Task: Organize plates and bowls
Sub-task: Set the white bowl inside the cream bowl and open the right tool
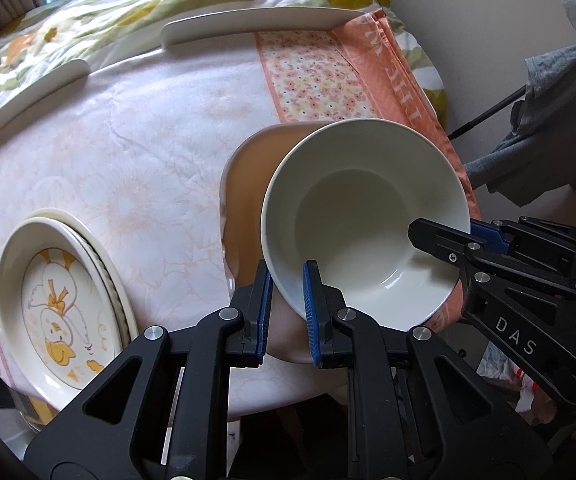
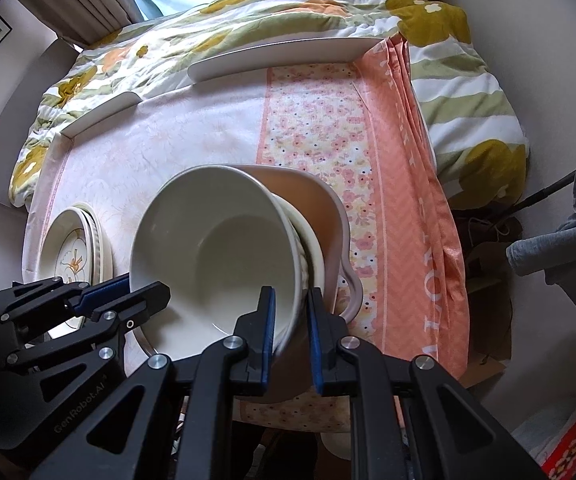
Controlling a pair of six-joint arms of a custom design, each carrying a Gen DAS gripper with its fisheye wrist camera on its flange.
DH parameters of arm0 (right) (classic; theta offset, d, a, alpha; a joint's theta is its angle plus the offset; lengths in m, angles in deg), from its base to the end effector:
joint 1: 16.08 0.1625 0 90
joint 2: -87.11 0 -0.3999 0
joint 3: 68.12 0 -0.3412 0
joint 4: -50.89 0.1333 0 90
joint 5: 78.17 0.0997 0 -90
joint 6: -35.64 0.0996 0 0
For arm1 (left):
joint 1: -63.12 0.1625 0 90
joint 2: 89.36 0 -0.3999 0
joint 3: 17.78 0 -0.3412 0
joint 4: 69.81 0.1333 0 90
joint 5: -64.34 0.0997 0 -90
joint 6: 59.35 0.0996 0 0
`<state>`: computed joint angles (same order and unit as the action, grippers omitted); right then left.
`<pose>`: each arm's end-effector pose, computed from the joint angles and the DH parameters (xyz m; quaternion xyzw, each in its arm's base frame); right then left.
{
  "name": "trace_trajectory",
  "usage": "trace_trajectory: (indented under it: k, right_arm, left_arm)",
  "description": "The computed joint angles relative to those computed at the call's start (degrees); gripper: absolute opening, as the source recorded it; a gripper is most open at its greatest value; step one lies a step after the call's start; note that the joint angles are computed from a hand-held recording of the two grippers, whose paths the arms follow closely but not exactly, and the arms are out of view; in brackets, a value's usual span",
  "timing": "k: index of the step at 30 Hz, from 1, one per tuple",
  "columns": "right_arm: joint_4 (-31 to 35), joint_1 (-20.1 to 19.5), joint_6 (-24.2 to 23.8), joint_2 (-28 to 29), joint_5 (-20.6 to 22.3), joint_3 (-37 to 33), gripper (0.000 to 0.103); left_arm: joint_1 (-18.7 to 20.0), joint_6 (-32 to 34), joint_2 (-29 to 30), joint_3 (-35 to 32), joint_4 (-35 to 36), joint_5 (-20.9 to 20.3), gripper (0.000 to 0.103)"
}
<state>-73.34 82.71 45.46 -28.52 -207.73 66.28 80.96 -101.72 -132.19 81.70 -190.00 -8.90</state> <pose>0.1098 -0.2528 0.3658 -0.0539 -0.9320 0.1791 0.3105 -0.4526 -0.3159 0.0195 0.2798 0.9221 0.0031 0.2672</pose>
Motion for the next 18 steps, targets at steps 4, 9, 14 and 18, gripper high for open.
trace_trajectory:
  k: [4,9,14,18]
  right_arm:
    - [0.14,0.37,-0.03,0.25,-0.53,0.01,0.014]
    - [0.05,0.10,-0.79,-0.18,-0.33,-0.02,0.014]
    - [0.53,0.21,-0.63,-0.52,-0.16,-0.11,0.014]
    - [0.73,0.75,-0.25,-1.11,0.02,-0.40,0.014]
  left_arm:
    - [0.16,0.16,0.03,-0.12,0.21,-0.14,0.013]
    - [-0.31,0.92,0.00,-0.53,0.44,0.97,0.013]
    - [-0.48,1.41,0.42,-1.54,2.23,1.22,0.013]
    - [-0.56,0.76,-1.05,-0.74,1.20,0.97,0.013]
